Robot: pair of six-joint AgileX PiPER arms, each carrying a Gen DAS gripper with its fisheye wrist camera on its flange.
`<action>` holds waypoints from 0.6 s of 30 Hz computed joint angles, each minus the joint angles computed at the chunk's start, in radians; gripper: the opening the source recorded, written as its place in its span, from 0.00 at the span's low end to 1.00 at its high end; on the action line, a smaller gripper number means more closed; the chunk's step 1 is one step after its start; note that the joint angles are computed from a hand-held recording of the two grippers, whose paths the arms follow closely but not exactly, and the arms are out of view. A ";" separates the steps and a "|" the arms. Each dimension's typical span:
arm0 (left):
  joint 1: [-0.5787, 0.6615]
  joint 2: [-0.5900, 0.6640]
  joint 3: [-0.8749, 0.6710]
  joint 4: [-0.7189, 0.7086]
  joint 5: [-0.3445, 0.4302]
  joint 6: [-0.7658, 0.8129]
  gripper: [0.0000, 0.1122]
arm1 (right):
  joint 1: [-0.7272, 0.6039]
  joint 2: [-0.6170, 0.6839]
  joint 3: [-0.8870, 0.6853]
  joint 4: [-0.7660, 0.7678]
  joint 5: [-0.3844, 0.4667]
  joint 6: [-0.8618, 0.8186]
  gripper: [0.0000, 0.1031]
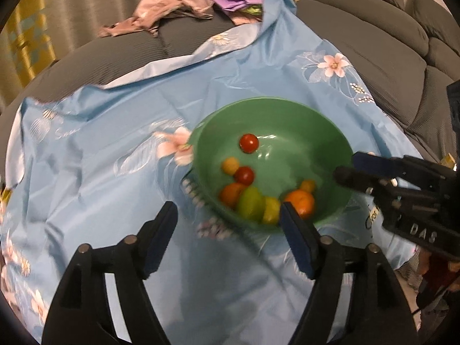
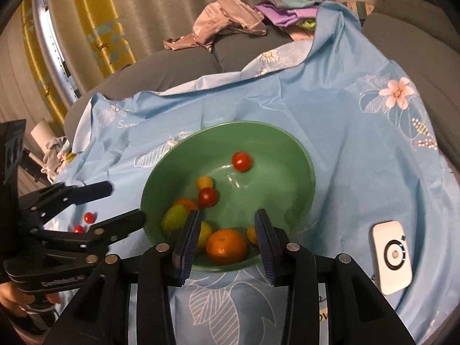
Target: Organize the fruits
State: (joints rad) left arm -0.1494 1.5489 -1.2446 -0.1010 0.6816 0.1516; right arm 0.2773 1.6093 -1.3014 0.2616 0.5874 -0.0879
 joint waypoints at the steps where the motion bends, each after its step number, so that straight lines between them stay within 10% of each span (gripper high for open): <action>1: 0.007 -0.018 0.019 0.003 -0.002 -0.006 0.69 | 0.016 -0.012 0.009 -0.050 -0.008 0.044 0.38; 18: 0.136 -0.269 0.293 0.037 0.024 -0.058 0.84 | 0.167 -0.148 0.096 -0.370 -0.016 0.331 0.39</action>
